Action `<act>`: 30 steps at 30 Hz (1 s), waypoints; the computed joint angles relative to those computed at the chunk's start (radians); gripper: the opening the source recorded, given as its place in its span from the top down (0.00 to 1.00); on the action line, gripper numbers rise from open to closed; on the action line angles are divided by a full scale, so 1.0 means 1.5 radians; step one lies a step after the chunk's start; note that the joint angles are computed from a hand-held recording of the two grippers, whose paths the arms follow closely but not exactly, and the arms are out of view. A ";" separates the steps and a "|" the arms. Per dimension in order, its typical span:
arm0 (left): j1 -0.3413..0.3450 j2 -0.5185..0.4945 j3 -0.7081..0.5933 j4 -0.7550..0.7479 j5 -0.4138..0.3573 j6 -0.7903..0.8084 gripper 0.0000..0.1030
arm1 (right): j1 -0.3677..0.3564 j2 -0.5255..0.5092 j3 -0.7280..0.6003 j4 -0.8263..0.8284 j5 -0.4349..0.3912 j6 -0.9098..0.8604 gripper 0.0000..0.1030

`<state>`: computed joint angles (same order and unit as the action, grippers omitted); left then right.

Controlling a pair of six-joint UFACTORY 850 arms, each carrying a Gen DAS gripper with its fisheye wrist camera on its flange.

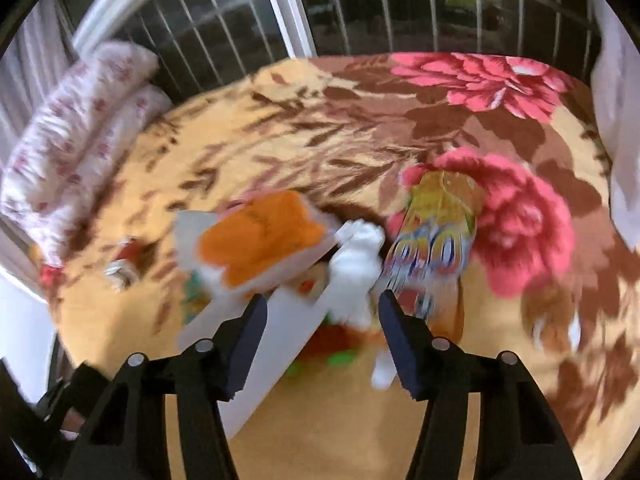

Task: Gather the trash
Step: 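Grasp the white tissue with the right gripper while the left holds the cap, then lower both tools over the orange bucket and release the cap and tissue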

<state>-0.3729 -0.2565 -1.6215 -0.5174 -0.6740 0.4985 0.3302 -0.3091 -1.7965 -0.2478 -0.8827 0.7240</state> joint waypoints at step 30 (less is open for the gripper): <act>-0.020 0.055 0.038 -0.018 -0.014 0.019 0.47 | 0.090 0.201 0.214 -0.116 0.139 0.208 0.76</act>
